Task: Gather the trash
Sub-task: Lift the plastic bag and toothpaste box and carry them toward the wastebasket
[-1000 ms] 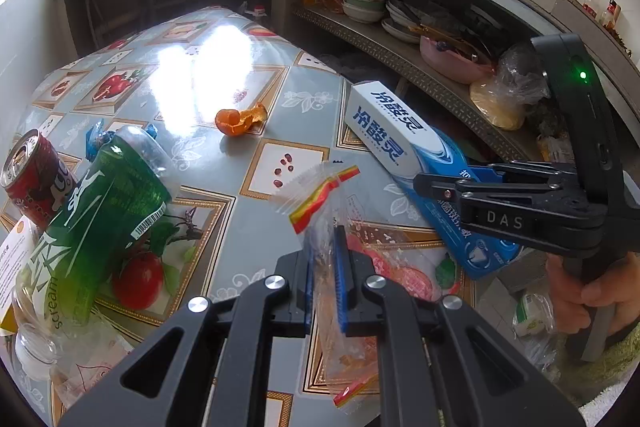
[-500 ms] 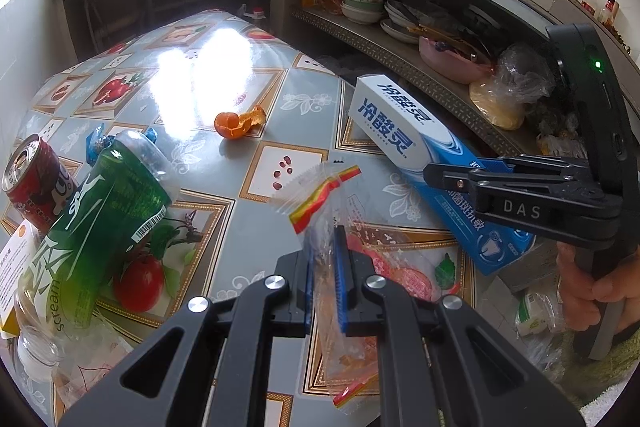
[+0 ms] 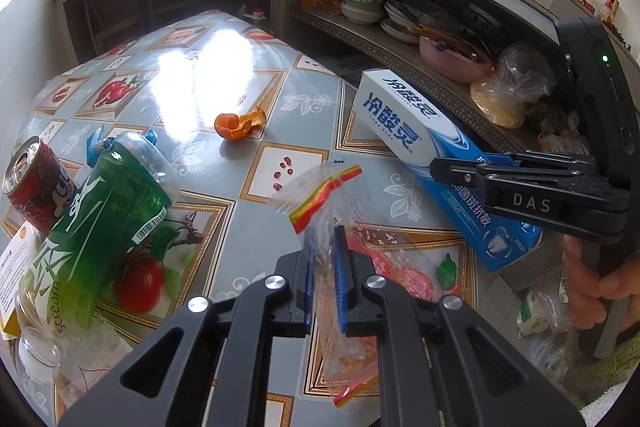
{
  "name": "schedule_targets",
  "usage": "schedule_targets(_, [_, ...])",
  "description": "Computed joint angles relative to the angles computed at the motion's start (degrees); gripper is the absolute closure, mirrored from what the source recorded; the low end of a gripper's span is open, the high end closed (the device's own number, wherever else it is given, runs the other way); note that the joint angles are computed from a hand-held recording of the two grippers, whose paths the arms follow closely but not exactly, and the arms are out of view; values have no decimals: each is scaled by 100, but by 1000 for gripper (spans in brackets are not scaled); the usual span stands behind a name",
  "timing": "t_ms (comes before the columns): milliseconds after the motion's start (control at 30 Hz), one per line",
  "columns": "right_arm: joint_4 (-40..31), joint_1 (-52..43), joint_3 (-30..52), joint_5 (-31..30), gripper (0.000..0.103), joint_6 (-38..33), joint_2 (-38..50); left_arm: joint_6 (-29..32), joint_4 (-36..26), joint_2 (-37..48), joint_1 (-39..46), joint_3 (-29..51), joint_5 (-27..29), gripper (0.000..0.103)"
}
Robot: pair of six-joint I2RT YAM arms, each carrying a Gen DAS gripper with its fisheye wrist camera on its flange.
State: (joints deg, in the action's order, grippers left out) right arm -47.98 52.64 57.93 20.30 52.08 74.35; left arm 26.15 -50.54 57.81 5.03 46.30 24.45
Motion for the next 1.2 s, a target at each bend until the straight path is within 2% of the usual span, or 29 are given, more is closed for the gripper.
schedule_targets(533, [5,-34,-23,-28,70,-44,-34,5,4,-4,35,12,24,95])
schedule_targets(900, [-205,27,148,198,70,161,-64,514,-497,93,660,413,911,95])
schedule_targets(1200, [-268,-93,10,221,70,249,-306,671,-948,75,951,860,1324,95])
